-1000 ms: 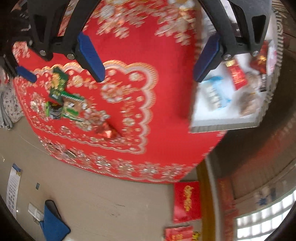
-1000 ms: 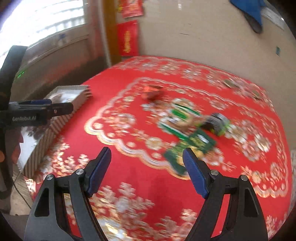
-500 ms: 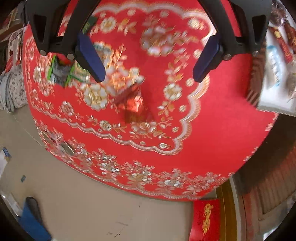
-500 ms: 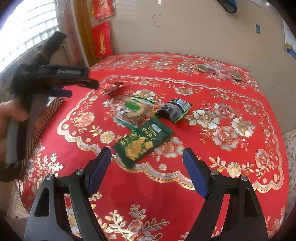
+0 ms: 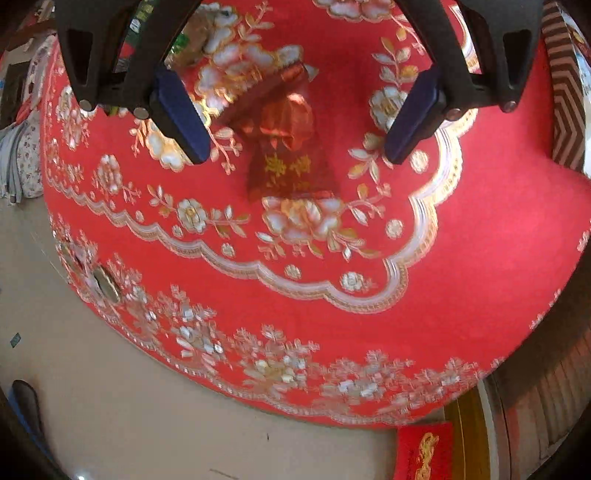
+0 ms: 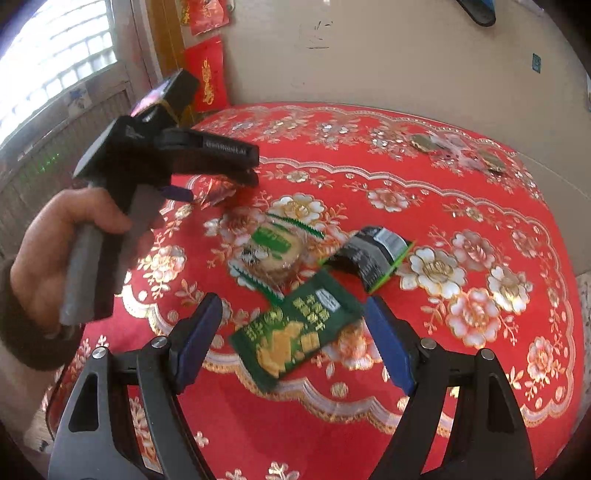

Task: Organize snacks
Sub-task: 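Return both open tools from the tray toward the remaining snacks, then grasp the red candy packet with the left tool while the right tool grasps the cream biscuit packet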

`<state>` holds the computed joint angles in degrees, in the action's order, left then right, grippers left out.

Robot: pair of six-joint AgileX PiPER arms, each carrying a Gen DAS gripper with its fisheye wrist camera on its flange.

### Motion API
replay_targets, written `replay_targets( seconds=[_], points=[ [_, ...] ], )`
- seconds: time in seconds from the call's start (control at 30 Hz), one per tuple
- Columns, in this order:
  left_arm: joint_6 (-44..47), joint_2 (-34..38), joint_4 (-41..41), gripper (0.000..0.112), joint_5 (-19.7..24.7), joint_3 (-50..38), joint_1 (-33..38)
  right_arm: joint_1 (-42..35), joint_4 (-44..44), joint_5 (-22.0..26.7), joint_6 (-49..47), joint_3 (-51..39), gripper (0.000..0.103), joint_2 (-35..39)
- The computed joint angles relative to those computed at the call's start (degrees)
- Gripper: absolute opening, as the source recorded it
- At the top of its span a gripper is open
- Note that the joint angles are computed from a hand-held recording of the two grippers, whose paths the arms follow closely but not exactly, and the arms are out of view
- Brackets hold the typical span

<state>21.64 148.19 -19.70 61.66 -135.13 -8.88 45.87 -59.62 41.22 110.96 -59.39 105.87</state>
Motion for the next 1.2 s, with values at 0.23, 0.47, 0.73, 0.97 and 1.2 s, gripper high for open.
replay_targets(
  seconds=[0.23,0.47,0.73,0.97,1.2],
  points=[
    [2.7,-2.2,0.0,0.059,-5.2,4.7,1.2,-3.4,3.8,-0.4,-7.2,-6.0,0.080,4.3],
    [4.9,-4.4,-2.6,0.044,-6.7,9.2,3.3,-8.0,9.5,-2.2,-14.9,-14.1,0.080,9.9],
    [6.3,-7.0,-3.8,0.040,-8.9,14.8,4.5,-11.5,13.9,-4.7,-19.1,-19.2,0.080,15.5],
    [9.8,-9.0,-5.6,0.036,-9.3,18.4,6.3,-10.7,14.6,-2.7,-22.1,-20.6,0.063,16.1],
    [12.3,-11.2,-6.0,0.037,-11.7,23.3,7.6,-10.0,15.0,1.6,-23.5,-23.2,0.067,17.1]
  ],
)
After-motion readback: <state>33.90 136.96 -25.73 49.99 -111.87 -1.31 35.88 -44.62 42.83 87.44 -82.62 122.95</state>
